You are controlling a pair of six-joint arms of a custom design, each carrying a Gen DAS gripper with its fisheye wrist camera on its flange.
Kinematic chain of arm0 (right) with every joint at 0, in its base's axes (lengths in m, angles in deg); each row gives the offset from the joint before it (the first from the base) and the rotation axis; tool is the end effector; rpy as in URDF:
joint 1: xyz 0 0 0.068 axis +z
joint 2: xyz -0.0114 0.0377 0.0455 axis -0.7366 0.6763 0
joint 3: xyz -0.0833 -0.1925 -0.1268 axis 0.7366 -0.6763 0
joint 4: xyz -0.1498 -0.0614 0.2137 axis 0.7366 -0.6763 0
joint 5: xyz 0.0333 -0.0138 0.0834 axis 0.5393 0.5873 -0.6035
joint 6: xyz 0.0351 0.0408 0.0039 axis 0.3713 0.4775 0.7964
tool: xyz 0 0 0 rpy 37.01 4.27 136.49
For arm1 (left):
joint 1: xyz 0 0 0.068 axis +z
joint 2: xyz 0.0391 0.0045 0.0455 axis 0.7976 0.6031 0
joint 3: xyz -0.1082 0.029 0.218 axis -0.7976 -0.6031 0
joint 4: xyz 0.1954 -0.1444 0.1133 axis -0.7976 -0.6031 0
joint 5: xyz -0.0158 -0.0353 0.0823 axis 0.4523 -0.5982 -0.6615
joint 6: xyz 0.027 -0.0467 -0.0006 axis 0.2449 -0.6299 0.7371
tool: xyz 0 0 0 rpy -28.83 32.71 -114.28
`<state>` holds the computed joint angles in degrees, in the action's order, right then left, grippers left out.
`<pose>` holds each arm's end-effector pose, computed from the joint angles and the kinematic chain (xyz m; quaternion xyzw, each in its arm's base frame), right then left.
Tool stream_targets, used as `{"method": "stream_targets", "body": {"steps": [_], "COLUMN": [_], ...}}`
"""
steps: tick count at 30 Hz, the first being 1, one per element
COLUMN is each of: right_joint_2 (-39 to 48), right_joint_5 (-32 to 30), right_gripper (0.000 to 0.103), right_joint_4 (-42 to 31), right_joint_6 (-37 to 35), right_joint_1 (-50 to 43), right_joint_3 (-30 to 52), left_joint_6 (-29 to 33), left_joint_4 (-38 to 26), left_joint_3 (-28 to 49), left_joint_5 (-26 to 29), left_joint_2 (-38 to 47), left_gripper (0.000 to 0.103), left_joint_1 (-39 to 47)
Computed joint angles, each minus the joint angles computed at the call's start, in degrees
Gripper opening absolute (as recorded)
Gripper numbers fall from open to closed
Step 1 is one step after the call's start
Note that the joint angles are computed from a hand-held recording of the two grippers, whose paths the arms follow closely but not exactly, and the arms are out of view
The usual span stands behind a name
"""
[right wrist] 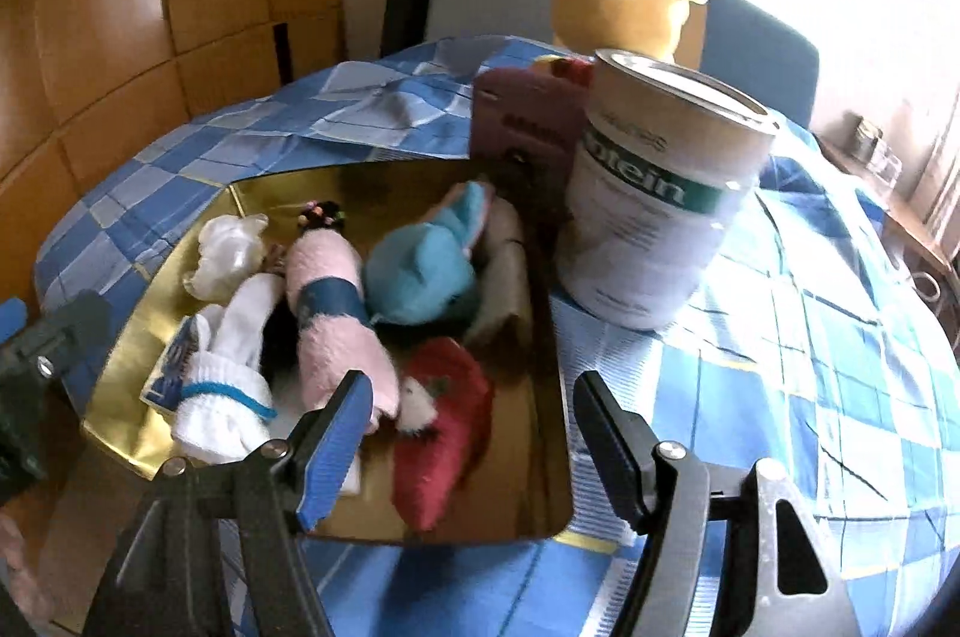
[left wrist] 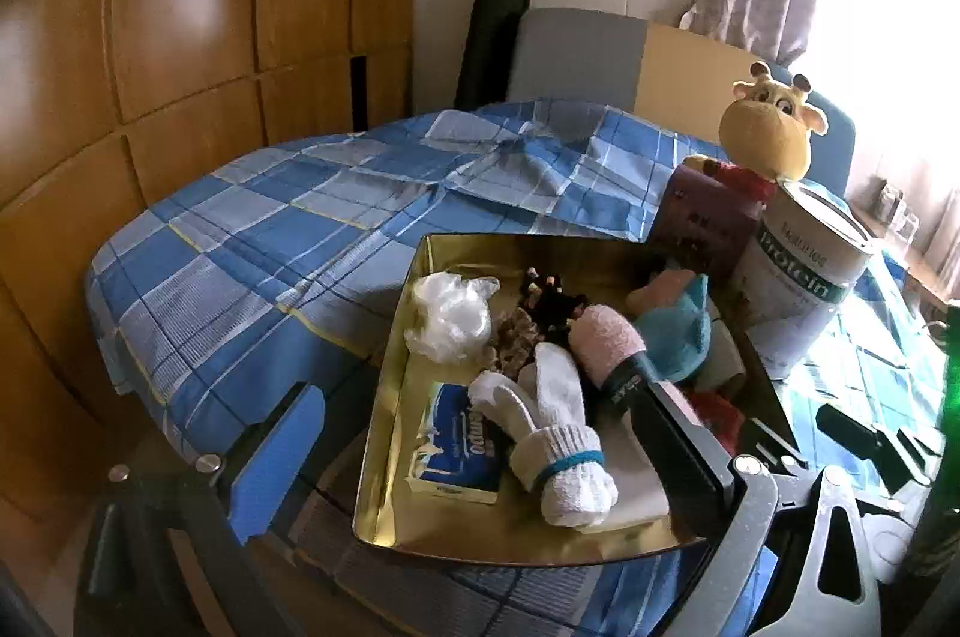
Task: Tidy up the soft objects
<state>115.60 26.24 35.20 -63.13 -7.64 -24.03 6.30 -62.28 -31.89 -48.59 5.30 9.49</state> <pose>0.2454 0.1861 0.1955 -0.0647 0.9248 0.0062 0.3750 0.2116 -0.1702 0.2088 -0.1011 0.8920 0.0088 0.4405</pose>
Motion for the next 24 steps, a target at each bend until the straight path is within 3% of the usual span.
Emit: {"method": "stream_targets", "body": {"steps": [24], "right_joint_2": [-1.9], "right_joint_5": [0.6], "right_gripper": [0.07], "right_joint_4": [0.6], "right_joint_6": [0.5], "right_joint_1": [1.1], "right_joint_3": [-1.2], "left_joint_6": [-1.8], "left_joint_4": [-1.9], "left_joint_3": [1.2], "left_joint_5": [-0.3], "left_joint_2": [1.0], "left_gripper": [0.103], "left_joint_1": [-0.9]}}
